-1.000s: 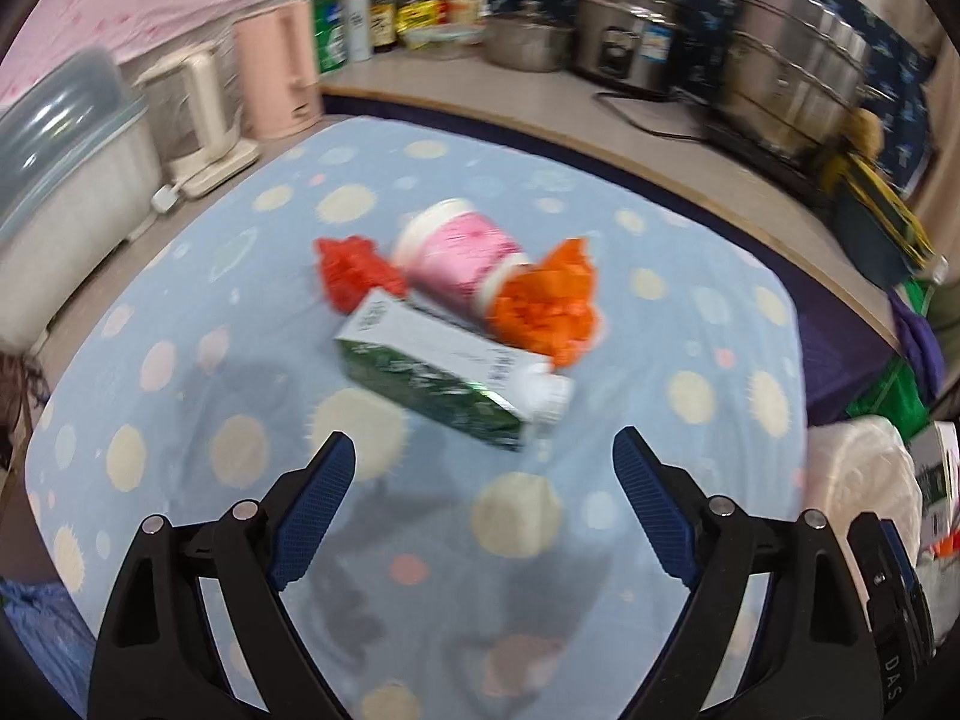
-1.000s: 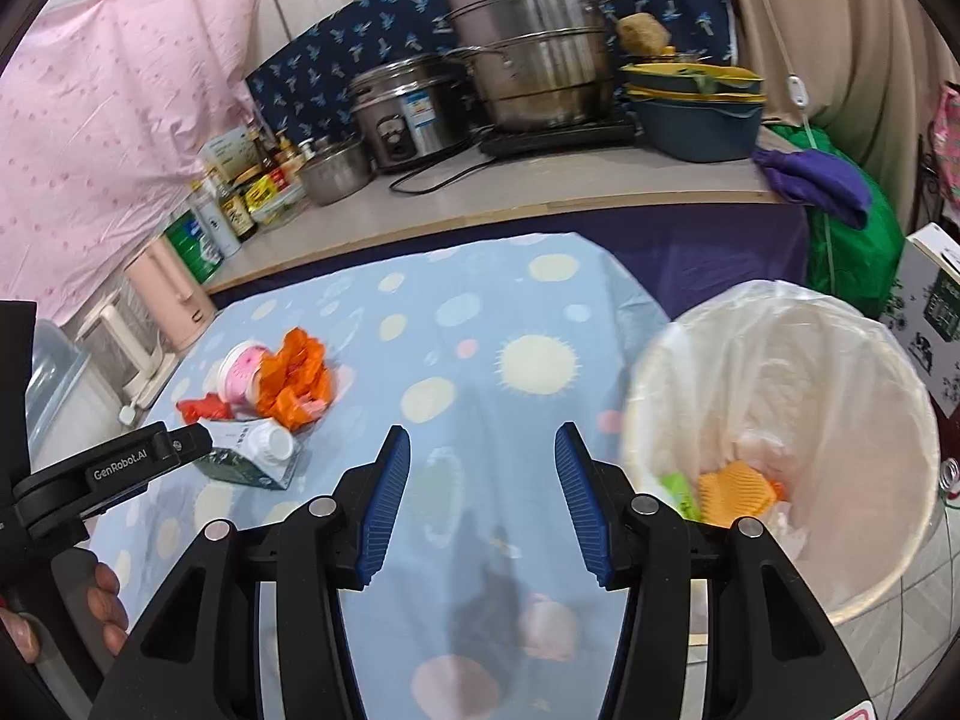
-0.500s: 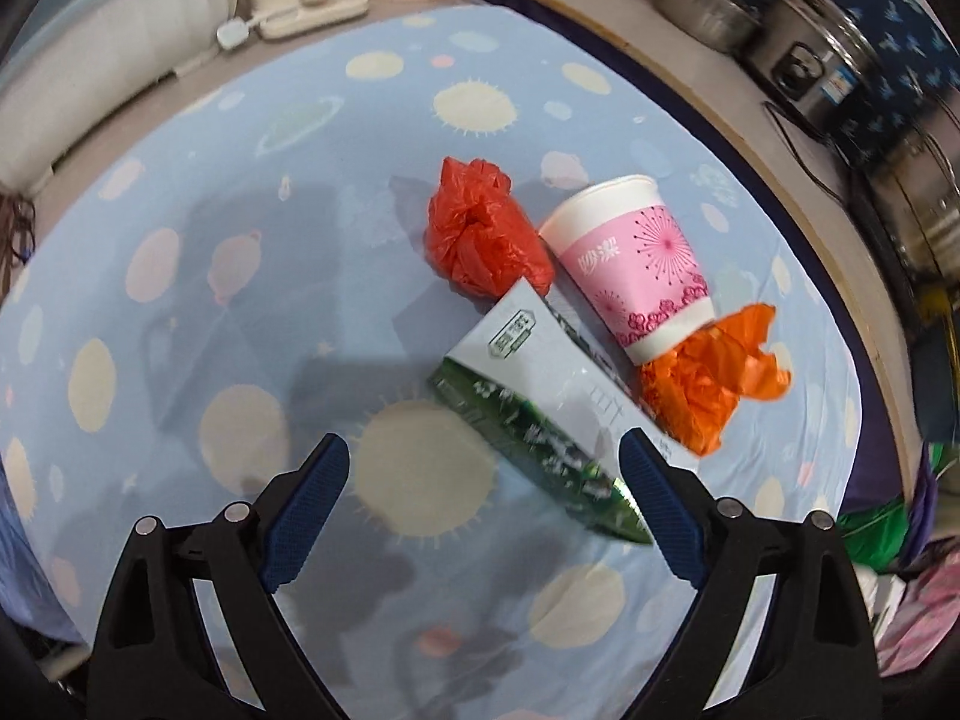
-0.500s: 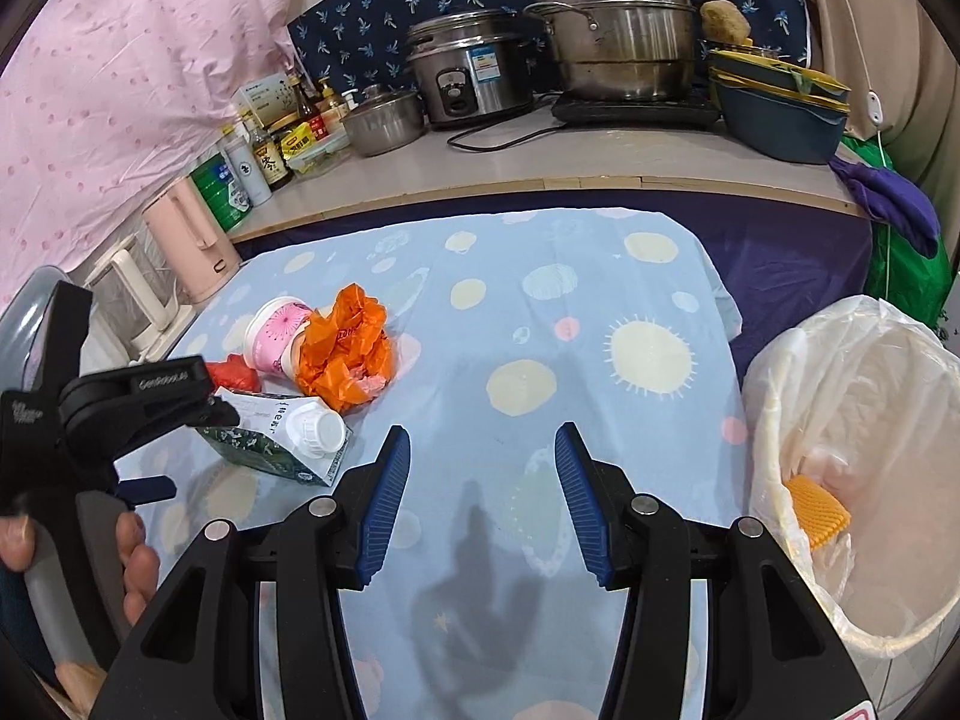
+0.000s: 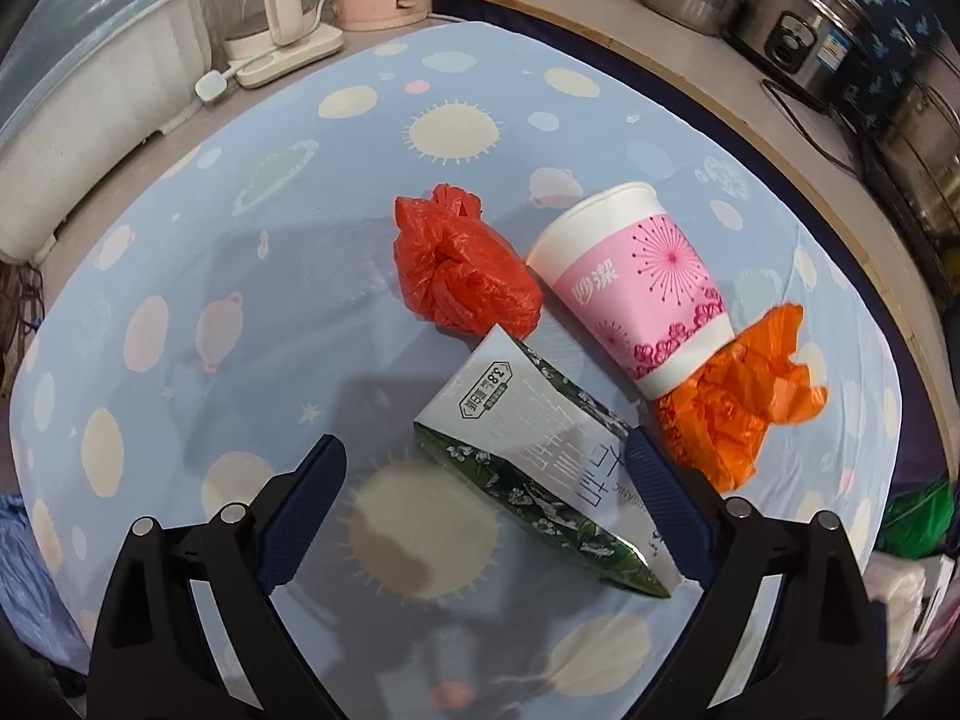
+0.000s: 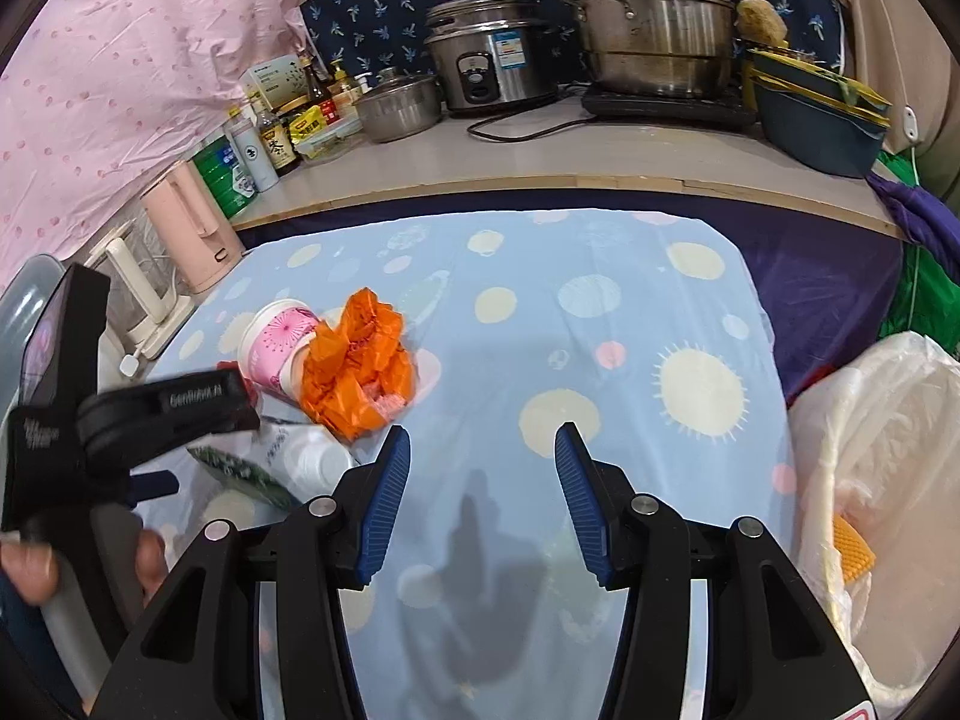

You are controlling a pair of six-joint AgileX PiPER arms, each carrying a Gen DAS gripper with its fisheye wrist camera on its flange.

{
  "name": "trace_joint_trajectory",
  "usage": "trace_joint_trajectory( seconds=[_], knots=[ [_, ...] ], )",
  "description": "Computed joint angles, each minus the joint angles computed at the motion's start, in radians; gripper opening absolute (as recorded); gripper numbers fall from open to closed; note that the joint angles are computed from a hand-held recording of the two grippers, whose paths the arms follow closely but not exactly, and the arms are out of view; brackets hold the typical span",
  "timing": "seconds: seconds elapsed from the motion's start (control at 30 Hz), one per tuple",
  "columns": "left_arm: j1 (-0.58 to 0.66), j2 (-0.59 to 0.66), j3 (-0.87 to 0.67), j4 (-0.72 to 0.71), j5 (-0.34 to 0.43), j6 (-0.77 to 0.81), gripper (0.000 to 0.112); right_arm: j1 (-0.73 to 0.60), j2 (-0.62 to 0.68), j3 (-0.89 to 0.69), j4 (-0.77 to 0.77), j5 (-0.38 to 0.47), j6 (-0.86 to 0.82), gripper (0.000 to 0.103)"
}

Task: Collect trash
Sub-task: 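Lower the open left gripper around the green-and-white milk carton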

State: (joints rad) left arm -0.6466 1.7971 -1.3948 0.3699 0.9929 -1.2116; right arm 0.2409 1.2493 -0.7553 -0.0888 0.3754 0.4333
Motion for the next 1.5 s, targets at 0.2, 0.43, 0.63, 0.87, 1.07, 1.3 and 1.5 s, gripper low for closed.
trace_joint_trajectory(
  seconds=[0.2,0.43,0.63,0.87,1.07,1.3,1.5],
  knots=[
    [-0.005,-0.098,0.121,-0.019,-0.032,0.051,0.090,0.042,0.038,-0.024,-0.004,-0.014,0.013,0.049],
    [0.017,-0.166,0.241,-0.071,-0.079,0.103,0.090,0.081,0.076,-0.030,-0.012,-0.033,0.033,0.049],
    [0.081,-0.180,0.321,-0.188,-0.146,0.183,0.081,0.119,0.118,-0.038,-0.042,-0.052,0.066,0.049],
    [0.114,-0.277,0.385,-0.284,-0.252,0.233,0.086,0.145,0.173,-0.053,-0.038,-0.076,0.058,0.049],
    [0.150,-0.239,0.339,-0.343,-0.257,0.259,0.087,0.181,0.218,-0.059,-0.066,-0.088,0.082,0.049],
    [0.169,-0.232,0.329,-0.287,-0.231,0.200,0.090,0.272,0.165,0.002,-0.059,-0.084,0.103,0.049],
    [0.154,-0.221,0.307,-0.275,-0.217,0.199,0.090,0.340,0.171,0.023,-0.008,-0.096,0.080,0.049]
  ],
)
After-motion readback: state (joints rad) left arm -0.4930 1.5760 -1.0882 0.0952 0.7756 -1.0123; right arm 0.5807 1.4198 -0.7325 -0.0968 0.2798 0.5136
